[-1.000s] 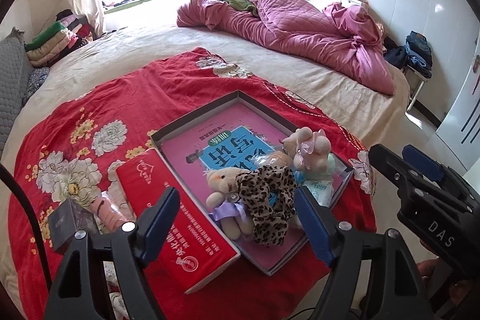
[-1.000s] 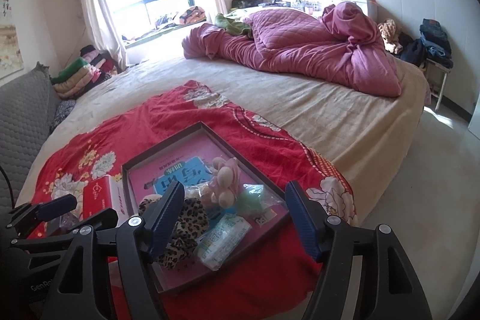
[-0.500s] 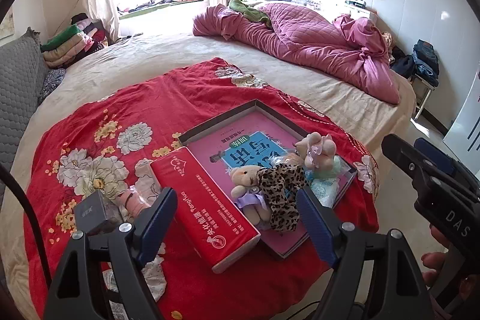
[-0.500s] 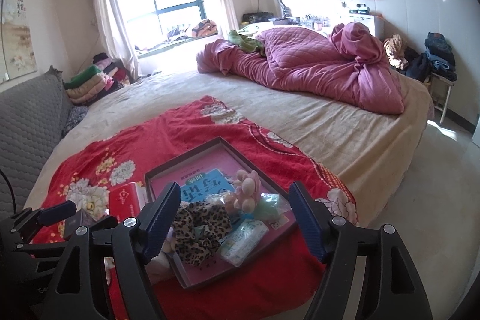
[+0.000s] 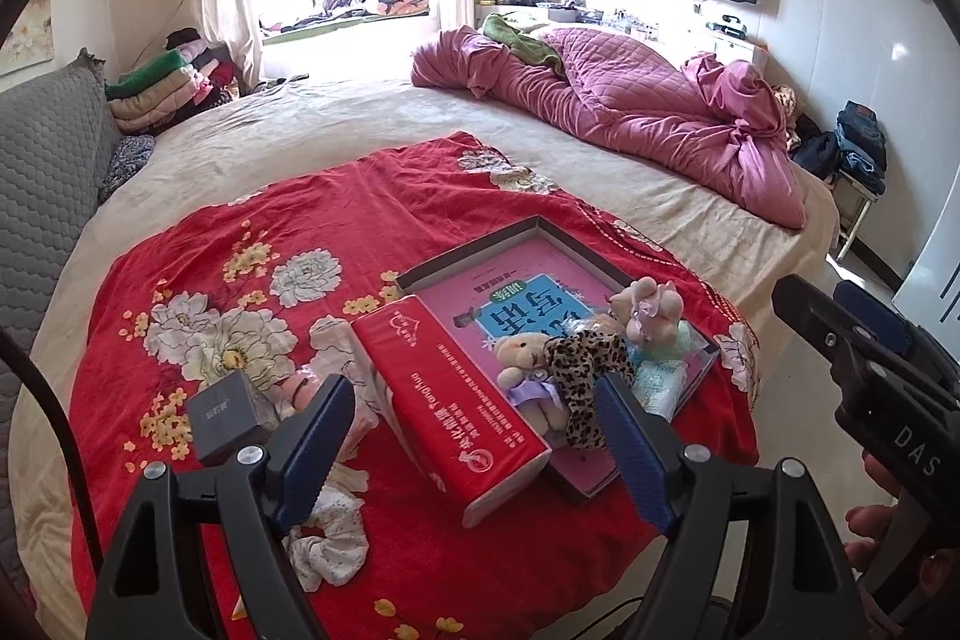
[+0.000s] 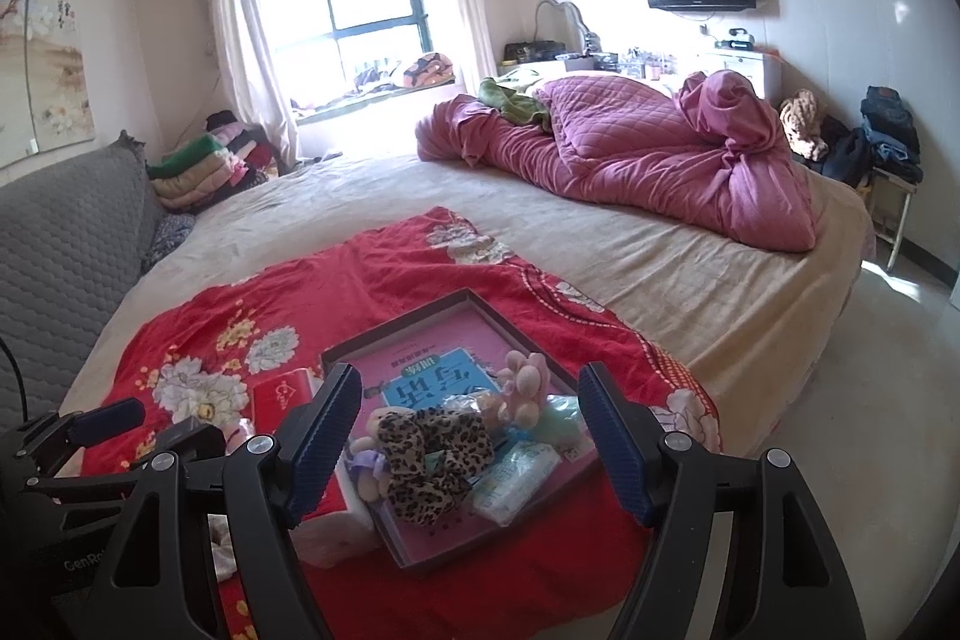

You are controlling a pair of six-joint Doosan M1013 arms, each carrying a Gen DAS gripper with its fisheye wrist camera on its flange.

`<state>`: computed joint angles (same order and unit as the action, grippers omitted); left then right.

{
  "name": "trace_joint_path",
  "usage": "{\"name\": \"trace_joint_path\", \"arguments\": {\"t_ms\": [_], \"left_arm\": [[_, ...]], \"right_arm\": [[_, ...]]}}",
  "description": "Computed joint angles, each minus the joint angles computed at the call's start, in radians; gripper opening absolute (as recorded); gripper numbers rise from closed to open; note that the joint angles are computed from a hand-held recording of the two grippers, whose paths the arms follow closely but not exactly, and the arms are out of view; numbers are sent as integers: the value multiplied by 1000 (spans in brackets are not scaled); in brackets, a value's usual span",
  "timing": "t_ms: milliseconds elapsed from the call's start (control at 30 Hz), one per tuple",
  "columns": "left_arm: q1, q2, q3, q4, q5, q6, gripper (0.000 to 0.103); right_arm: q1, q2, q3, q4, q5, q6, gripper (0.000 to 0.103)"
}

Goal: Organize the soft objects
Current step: 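Move both open grippers back from the tray toward the loose items on the bedspread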

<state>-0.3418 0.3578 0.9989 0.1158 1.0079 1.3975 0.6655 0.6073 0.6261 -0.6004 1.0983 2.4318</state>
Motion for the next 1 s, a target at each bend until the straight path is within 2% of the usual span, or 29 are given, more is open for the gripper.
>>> {"name": "trace_joint_path", "arguments": {"t_ms": [233,500,733,1000], "left_arm": [[22,-34,42,23,-3,-41,81],[80,-89,121,51,3,-114,81],[134,-128,182,63,8,-162,81],[178,-159,221,88,7,-207,81]], "right_arm": [[17,21,-42,34,-13,-46,76],[41,56,-92,84,-37,-114,76],[61,108,-180,136,-13,-203,76],[75,128,-222,159,-11,-253,76]]}}
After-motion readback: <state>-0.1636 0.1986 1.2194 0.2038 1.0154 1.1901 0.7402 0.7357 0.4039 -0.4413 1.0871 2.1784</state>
